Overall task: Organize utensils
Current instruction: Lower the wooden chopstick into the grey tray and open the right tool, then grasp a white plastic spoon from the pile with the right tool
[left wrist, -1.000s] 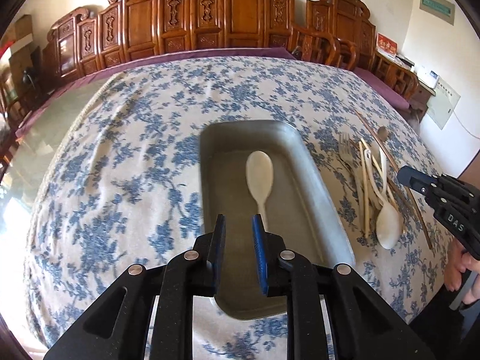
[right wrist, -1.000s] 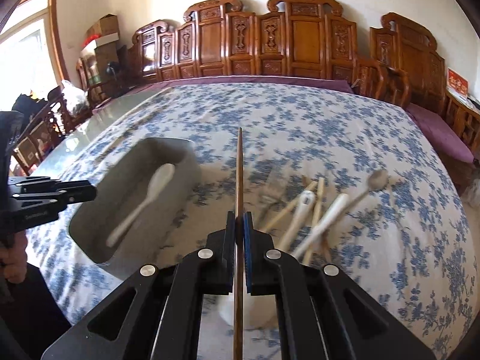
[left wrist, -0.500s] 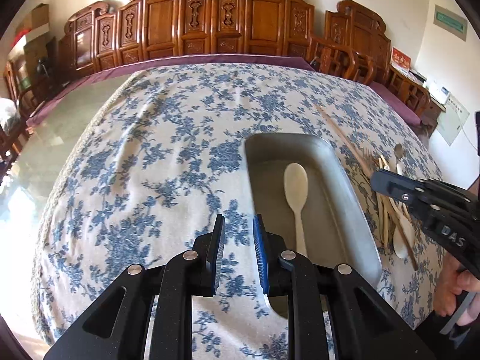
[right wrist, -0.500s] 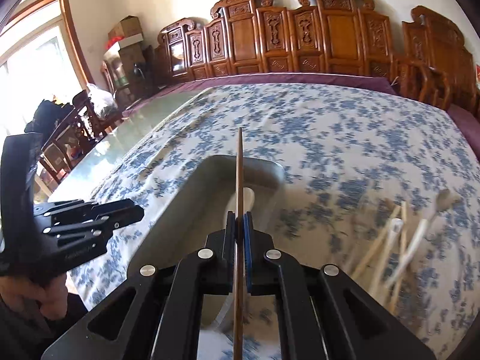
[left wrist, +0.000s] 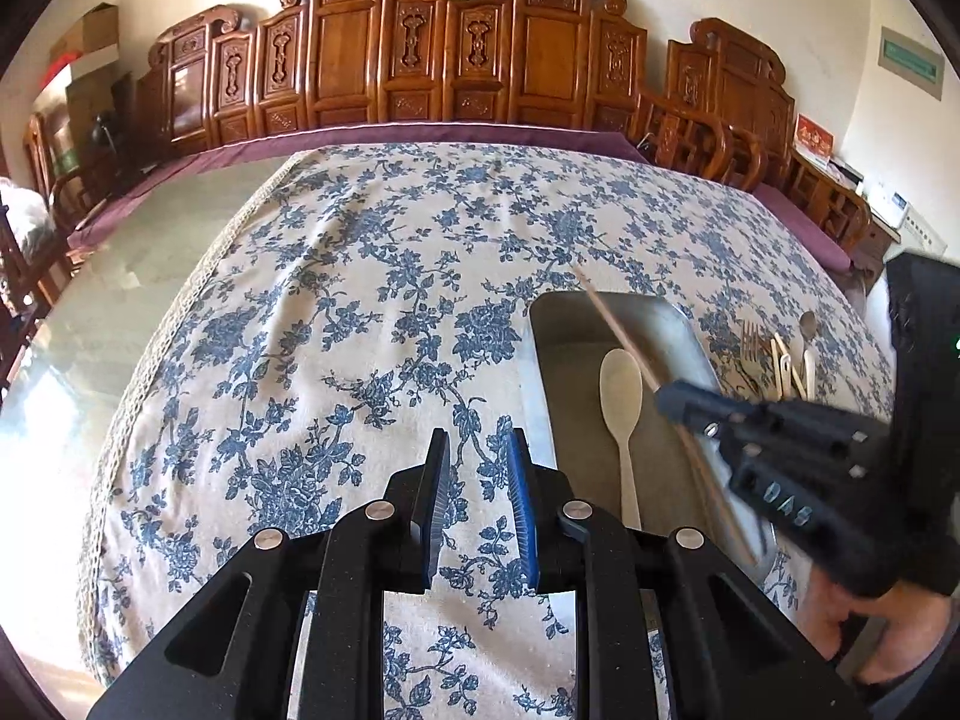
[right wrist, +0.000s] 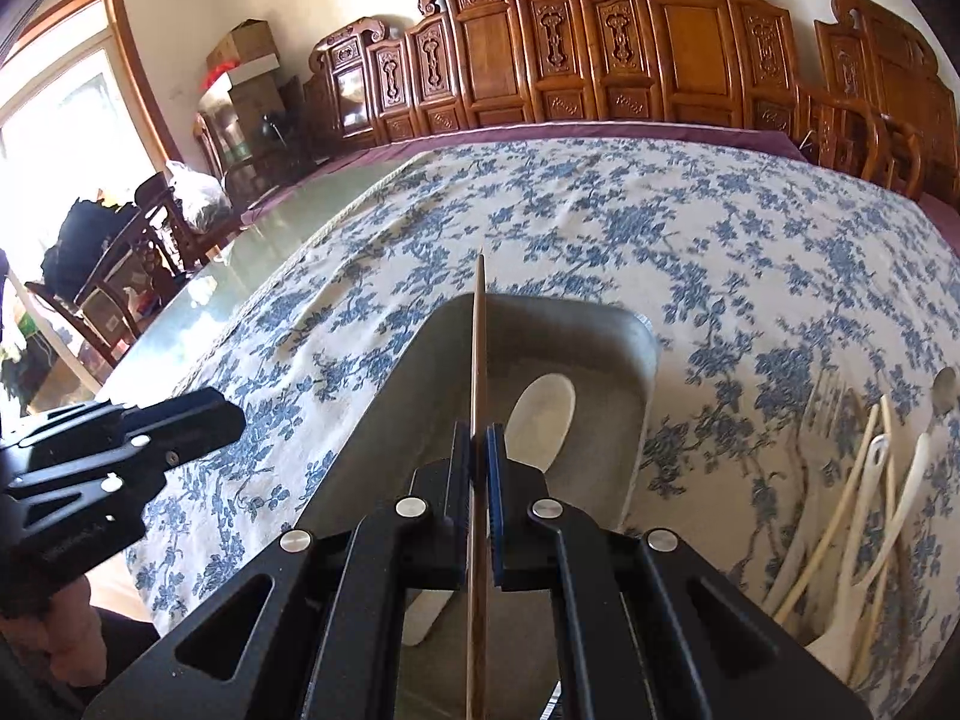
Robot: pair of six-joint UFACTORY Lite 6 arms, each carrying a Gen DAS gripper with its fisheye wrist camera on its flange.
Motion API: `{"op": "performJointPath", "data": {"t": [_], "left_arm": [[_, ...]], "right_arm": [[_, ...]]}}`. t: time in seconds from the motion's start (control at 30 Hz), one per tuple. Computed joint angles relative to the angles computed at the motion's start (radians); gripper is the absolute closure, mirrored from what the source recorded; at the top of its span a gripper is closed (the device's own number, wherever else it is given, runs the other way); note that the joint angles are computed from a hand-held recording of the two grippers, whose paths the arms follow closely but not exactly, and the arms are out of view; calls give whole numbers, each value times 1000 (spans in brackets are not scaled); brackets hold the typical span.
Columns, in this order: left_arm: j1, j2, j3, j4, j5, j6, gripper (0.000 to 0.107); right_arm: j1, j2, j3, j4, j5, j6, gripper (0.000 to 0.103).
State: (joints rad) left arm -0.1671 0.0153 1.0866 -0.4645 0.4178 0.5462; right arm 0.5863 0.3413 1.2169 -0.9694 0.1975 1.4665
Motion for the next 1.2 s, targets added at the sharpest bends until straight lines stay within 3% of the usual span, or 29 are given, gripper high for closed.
{"op": "performJointPath", "data": {"t": [0.3,0.43,0.7,0.9,1.03,1.2], "left_arm": [[-2,-4,-4,-7,-3,0,89],[-27,-5,-2,25,-15,-52,89],[-125,-25,-11,5,-17,-70,88],[-207,-30,-15,13,-33,-122,70],[-250,-16,-8,15,-44,-152,65],[-307,1,-5,79,-65,-226,65]], "right_arm": [[22,-7,-27,-62,14,46,96],[1,-149,-149,-187,41,124,95],[-122,-473,-392,-5,150,-188,96],[-248,-636,-532,119,179,-364,96],[-293,-677,-597,175,168,-416,82],[-299,-652,-642,189,133,-379,77]]}}
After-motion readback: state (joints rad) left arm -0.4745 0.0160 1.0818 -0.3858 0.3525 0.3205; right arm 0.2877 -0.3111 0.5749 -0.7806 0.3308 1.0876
